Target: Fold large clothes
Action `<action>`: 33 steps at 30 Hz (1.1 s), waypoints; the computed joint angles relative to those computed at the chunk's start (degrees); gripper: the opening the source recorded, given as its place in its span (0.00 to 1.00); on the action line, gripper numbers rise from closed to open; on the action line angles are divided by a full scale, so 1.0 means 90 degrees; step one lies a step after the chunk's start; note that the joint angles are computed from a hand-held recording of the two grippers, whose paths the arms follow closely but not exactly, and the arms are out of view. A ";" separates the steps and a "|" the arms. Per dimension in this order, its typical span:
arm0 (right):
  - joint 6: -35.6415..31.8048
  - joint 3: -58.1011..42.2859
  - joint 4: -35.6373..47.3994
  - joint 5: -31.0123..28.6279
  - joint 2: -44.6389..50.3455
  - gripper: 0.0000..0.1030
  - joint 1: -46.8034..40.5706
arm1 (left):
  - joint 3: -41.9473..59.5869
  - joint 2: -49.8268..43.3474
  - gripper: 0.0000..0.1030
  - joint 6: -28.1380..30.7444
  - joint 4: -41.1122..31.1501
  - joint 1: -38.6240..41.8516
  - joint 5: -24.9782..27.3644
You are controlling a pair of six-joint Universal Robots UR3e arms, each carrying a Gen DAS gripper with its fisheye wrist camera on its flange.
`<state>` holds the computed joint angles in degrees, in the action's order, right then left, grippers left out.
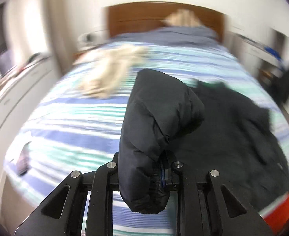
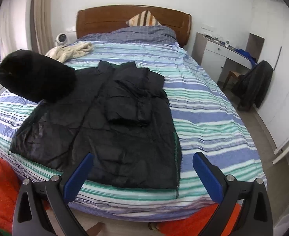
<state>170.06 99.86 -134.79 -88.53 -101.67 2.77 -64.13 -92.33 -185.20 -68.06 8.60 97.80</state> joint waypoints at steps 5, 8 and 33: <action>-0.0320 -0.0139 -0.0517 0.0528 0.0433 1.00 -0.0140 | -0.1176 0.0366 0.46 0.0293 0.0245 0.2285 0.0021; -0.0668 -0.0464 -0.0811 0.0688 0.0965 1.00 -0.0211 | -0.1913 0.0453 0.42 0.0102 0.0388 0.2861 0.0308; -0.0543 -0.3870 0.0402 0.3487 0.3703 0.18 -0.1502 | -0.3555 0.2035 0.72 -0.2077 0.0403 -0.1595 0.1393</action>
